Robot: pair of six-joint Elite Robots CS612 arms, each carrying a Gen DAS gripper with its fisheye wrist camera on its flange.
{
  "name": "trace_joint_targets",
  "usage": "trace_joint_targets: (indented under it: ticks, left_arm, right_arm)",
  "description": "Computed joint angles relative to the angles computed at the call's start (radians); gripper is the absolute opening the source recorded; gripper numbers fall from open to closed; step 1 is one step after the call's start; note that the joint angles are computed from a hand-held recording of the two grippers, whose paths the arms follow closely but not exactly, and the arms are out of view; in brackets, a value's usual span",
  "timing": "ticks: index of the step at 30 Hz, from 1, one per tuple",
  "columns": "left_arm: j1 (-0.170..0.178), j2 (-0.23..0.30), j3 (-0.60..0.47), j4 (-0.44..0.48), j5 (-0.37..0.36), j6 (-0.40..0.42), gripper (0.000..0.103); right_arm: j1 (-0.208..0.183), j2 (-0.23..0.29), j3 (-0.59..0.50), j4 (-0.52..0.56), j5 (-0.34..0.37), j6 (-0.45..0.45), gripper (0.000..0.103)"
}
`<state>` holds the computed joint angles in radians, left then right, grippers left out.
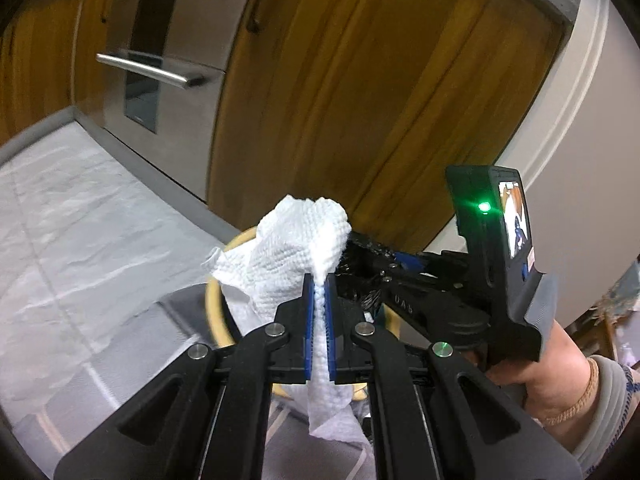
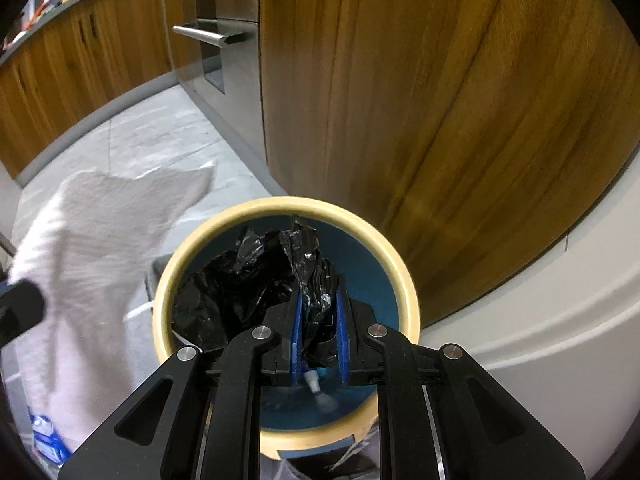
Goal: Collect trash
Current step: 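Carry the black bag and white tissue over the trash bin with both tools, then open the right tool to drop the black bag while the left tool releases the tissue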
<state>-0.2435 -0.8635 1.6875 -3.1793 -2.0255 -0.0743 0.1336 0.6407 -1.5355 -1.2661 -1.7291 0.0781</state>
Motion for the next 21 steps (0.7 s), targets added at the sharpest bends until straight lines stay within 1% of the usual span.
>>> trace_joint_targets:
  ticks: [2,4,7,12,18,21]
  left_arm:
    - [0.002,0.021,-0.016,0.005,-0.032,-0.01,0.005]
    - [0.002,0.033,-0.021,0.019,-0.03,-0.005,0.005]
    - [-0.004,0.053,-0.035,0.056,0.007,0.012,0.005]
    - [-0.015,0.066,-0.051,0.104,0.078,0.044,0.005]
    - [-0.02,0.081,-0.075,0.12,0.116,0.042,0.005]
    - [-0.024,0.08,-0.076,0.123,0.137,0.041,0.006]
  right_arm:
    - [-0.003,0.002,-0.001,0.003,0.006,0.005,0.015]
    - [-0.006,0.002,0.0,0.006,0.007,0.007,0.015]
    - [-0.009,0.004,0.007,0.019,0.008,0.007,0.015]
    - [-0.012,0.006,0.015,0.036,0.013,0.019,0.015]
    - [-0.007,0.003,0.02,0.041,0.008,0.01,0.016]
    - [-0.006,0.002,0.023,0.05,0.008,0.006,0.016]
